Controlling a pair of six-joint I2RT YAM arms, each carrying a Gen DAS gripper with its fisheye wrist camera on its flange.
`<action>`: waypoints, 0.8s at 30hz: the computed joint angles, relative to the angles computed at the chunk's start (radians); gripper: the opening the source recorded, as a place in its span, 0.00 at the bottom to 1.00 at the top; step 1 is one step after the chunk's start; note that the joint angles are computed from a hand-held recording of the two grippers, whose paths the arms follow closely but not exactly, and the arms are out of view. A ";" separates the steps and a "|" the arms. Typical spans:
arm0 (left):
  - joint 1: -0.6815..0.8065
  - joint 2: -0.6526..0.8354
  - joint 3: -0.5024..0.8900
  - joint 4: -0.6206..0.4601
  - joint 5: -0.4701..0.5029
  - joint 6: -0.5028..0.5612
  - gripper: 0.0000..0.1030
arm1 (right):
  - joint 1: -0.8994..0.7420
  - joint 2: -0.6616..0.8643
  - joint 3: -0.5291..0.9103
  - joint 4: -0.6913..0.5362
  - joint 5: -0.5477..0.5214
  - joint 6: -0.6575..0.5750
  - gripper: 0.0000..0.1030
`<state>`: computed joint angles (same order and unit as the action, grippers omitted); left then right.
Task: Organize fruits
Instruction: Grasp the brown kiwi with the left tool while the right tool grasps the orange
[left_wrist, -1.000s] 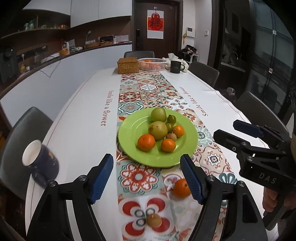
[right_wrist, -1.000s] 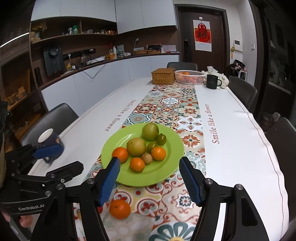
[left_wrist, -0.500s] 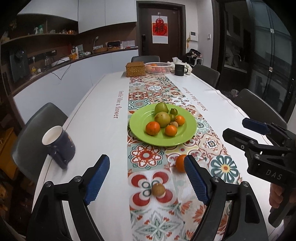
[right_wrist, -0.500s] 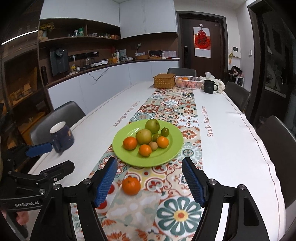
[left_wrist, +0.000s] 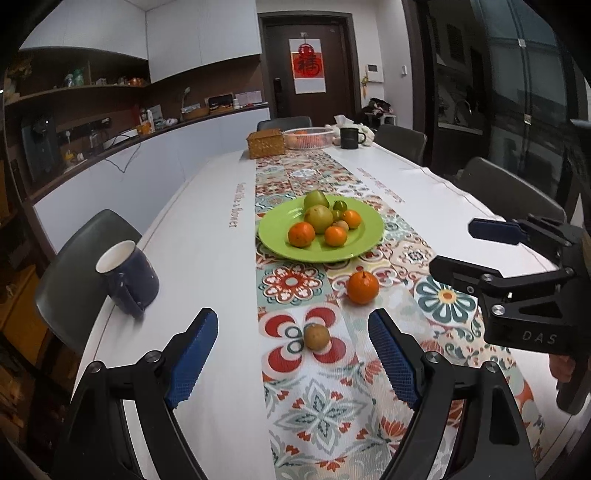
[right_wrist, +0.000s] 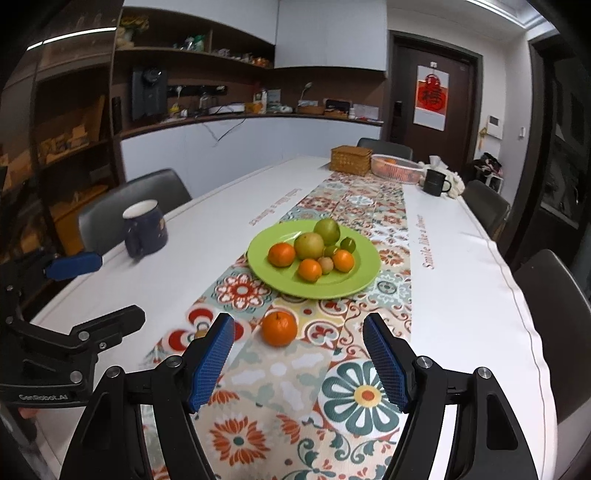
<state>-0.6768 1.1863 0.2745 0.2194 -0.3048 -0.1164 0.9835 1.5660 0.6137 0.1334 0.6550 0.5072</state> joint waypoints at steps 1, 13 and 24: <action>-0.006 0.012 -0.006 0.014 -0.001 0.003 0.81 | -0.005 0.003 -0.002 0.003 -0.010 -0.006 0.70; 0.057 0.354 0.038 0.193 0.113 -0.002 0.76 | -0.083 0.174 0.038 0.071 -0.163 -0.082 0.70; 0.142 0.589 0.185 0.212 0.207 -0.003 0.58 | -0.172 0.370 0.180 0.087 -0.273 -0.108 0.63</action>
<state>-0.5347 1.7758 0.4596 0.4314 -0.0975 -0.1189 0.8115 1.9360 0.7942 0.2200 0.3823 0.3987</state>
